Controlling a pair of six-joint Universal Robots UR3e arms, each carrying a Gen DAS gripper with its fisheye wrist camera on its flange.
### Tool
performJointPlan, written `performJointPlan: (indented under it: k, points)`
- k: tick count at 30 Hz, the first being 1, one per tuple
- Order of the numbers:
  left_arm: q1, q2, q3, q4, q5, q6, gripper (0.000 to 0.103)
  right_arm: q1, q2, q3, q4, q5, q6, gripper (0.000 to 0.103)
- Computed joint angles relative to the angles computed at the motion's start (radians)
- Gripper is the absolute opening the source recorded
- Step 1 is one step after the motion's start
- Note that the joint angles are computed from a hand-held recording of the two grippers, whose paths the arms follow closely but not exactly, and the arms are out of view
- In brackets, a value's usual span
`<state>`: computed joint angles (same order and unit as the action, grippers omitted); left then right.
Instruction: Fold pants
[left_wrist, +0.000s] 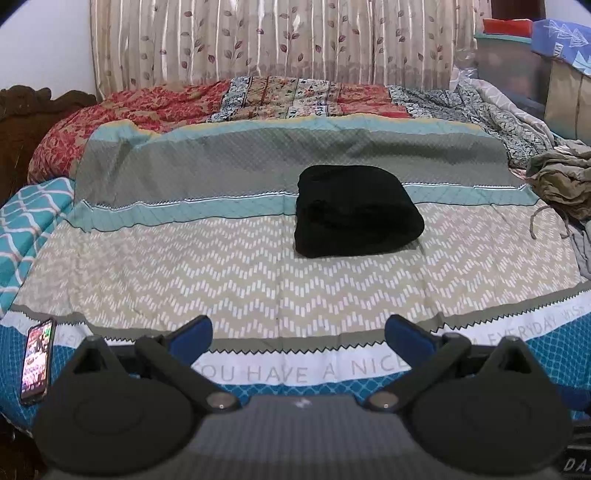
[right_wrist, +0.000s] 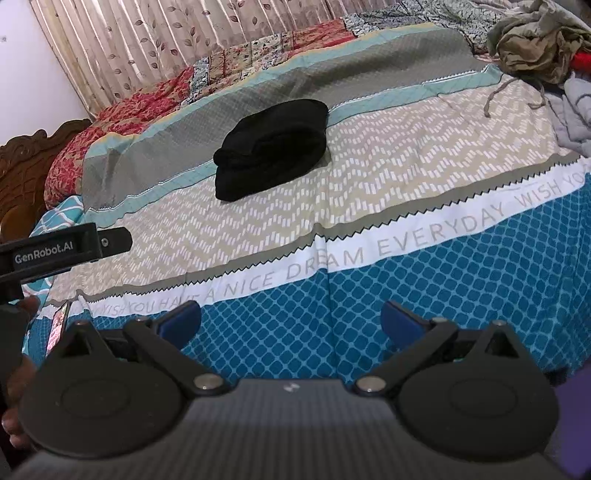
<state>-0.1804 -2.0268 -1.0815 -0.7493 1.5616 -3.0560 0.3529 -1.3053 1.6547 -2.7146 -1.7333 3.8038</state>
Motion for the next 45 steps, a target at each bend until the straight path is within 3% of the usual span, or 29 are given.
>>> performJointPlan:
  k: [9,30,45]
  points:
    - [0.020,0.010,-0.031,-0.009,-0.011,0.010,0.103,-0.012,0.035,-0.028,0.032,0.085,-0.009,0.103]
    - [-0.001,-0.025,0.009,-0.033,0.034,0.006,0.103,-0.030,0.033,-0.012,0.030,0.114,0.006,0.103]
    - [-0.007,-0.060,0.087,-0.144,0.036,0.025,0.103,-0.051,0.027,0.010,0.019,0.147,0.013,0.103]
